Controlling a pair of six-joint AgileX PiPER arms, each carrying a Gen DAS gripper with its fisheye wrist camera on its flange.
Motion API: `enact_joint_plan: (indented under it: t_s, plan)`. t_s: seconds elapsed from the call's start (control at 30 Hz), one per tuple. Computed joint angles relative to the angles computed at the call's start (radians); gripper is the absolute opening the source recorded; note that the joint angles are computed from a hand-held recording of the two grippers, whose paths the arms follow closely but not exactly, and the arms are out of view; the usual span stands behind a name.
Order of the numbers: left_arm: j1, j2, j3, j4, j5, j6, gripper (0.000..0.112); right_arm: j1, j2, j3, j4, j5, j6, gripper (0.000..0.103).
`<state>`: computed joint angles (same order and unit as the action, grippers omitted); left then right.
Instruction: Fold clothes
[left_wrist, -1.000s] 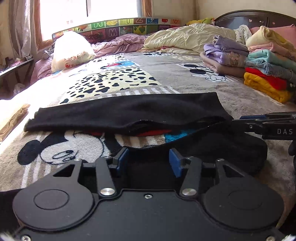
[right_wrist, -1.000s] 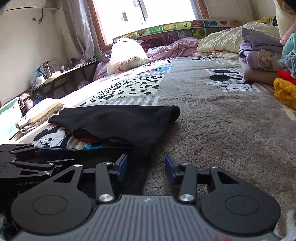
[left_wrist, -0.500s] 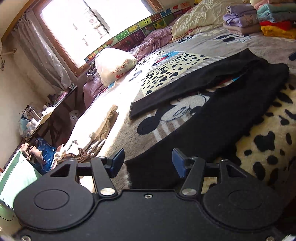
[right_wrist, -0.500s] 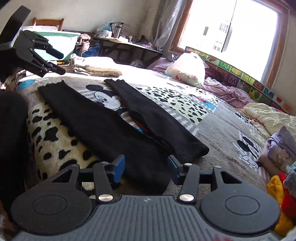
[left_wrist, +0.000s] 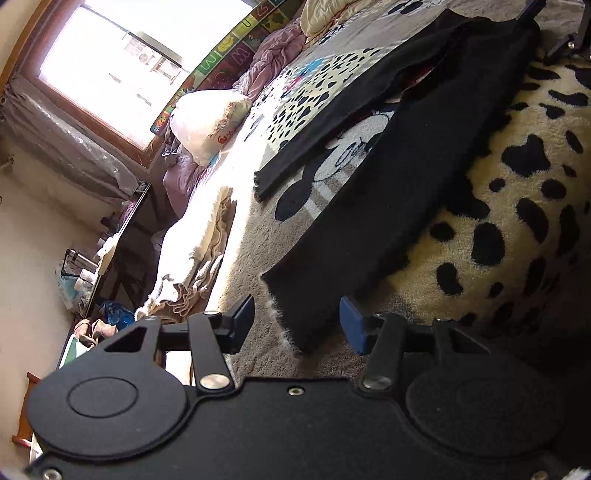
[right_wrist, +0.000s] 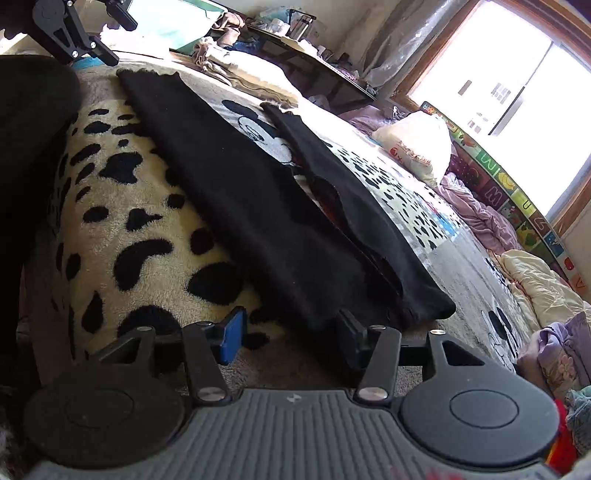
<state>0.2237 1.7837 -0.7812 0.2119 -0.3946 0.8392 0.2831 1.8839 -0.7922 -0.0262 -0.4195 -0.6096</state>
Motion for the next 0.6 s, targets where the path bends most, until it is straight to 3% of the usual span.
enact_joint_plan:
  t_s: [0.1, 0.2, 0.3, 0.47, 0.6]
  plan:
    - [0.003, 0.024, -0.015, -0.019, 0.015, 0.048, 0.051, 0.009, -0.013, 0.051, 0.069, -0.067, -0.066, 0.051]
    - [0.019, 0.036, -0.034, 0.041, 0.030, -0.020, 0.051, 0.016, -0.017, 0.094, 0.129, -0.135, -0.120, 0.050]
    - [0.012, 0.061, -0.063, -0.088, 0.040, 0.111, 0.050, 0.024, -0.011, 0.094, 0.211, -0.170, -0.182, 0.047]
    - [0.011, 0.101, -0.105, -0.148, 0.085, 0.274, 0.043, 0.027, 0.003, 0.094, 0.228, -0.193, -0.199, 0.043]
    - [0.006, 0.140, -0.085, -0.157, -0.004, 0.373, 0.039, 0.032, 0.015, 0.091, 0.225, -0.205, -0.197, 0.043]
